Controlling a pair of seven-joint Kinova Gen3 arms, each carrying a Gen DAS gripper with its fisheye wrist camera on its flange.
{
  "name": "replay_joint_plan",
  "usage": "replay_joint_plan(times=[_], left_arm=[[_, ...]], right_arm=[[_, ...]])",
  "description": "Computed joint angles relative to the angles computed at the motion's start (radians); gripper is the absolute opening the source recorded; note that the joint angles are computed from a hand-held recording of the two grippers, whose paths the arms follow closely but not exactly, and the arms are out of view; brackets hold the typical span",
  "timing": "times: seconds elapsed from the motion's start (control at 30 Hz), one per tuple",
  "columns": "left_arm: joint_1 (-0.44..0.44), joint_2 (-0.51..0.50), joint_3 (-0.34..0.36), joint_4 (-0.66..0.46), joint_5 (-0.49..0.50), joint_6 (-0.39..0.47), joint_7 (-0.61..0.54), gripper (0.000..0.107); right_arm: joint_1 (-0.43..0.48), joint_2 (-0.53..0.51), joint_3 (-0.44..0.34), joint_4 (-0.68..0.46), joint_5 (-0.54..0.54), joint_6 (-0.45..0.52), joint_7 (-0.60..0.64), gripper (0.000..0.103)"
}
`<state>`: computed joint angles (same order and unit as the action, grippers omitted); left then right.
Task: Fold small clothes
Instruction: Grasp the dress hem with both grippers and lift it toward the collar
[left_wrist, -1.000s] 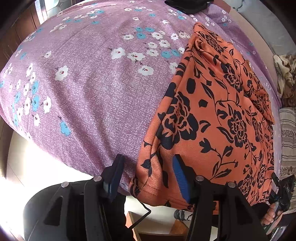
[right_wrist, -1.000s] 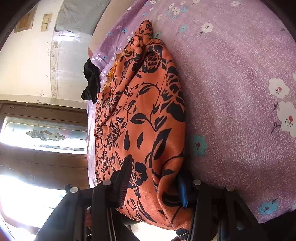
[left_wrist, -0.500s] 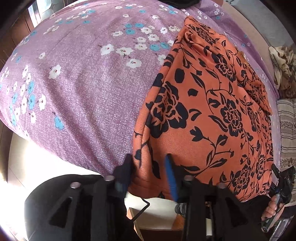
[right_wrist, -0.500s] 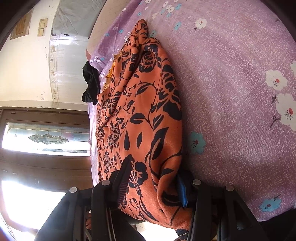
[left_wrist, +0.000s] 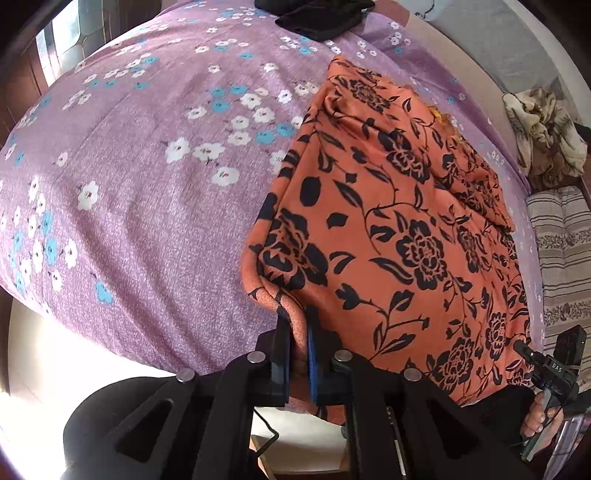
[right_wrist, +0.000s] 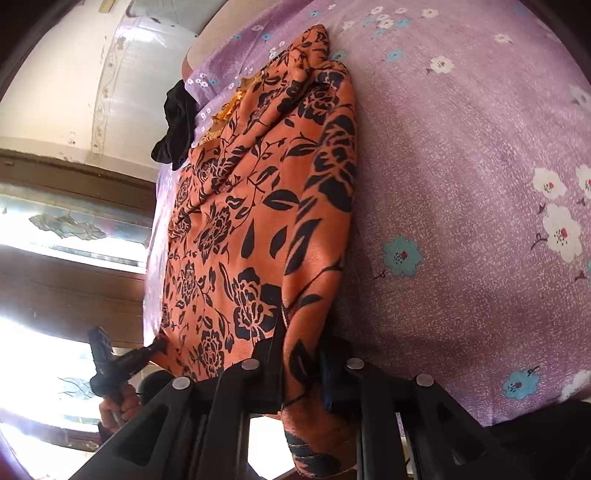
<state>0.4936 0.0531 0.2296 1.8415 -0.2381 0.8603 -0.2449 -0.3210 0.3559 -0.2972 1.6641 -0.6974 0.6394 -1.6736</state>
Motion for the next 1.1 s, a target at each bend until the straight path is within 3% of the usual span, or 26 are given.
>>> replay_joint_plan(times=[0.1,0.3,0.43,0.53,0.6,0.83,0.97,1.07,1.1], left_arm=[[-0.016,-0.023,-0.007,-0.025,-0.015,-0.020,-0.034,0.007],[-0.095,-0.033,-0.037,-0.130,-0.013,-0.052,-0.175,0.007],[-0.154,0.023,-0.073,-0.236,0.004,-0.067,-0.281,0.007],[-0.204,0.119,-0.108,-0.341,0.052,-0.082,-0.375,0.007],[-0.235,0.196,-0.130,-0.423,0.090,-0.081,-0.433,0.007],[-0.295,0.487,-0.194,-0.663,0.166,-0.092,-0.511,0.007],[-0.269,0.547,-0.243,-0.605,0.177,-0.207,-0.476,0.008],[-0.241,0.498,-0.281,-0.499,0.171,-0.329,-0.421,0.010],[-0.246,0.475,-0.284,-0.464,0.183,-0.369,-0.409,0.011]], right_arm=[[0.019,-0.011,-0.033,-0.030,0.028,-0.010,0.006,0.010],[0.185,0.011,-0.180,-0.096,-0.144,-0.108,0.176,0.010],[0.109,0.089,-0.100,-0.257,-0.161,-0.137,0.163,0.010],[0.116,0.194,-0.134,-0.396,-0.089,-0.184,0.085,0.010],[0.099,0.263,-0.116,-0.489,-0.050,-0.207,0.032,0.010],[-0.024,0.524,0.128,-0.813,-0.110,-0.180,-0.093,0.014],[-0.021,0.681,0.212,-0.998,-0.181,-0.040,-0.216,0.021],[0.031,0.744,0.122,-1.073,-0.179,0.012,-0.221,0.024],[0.048,0.742,0.080,-1.064,-0.172,-0.002,-0.198,0.031]])
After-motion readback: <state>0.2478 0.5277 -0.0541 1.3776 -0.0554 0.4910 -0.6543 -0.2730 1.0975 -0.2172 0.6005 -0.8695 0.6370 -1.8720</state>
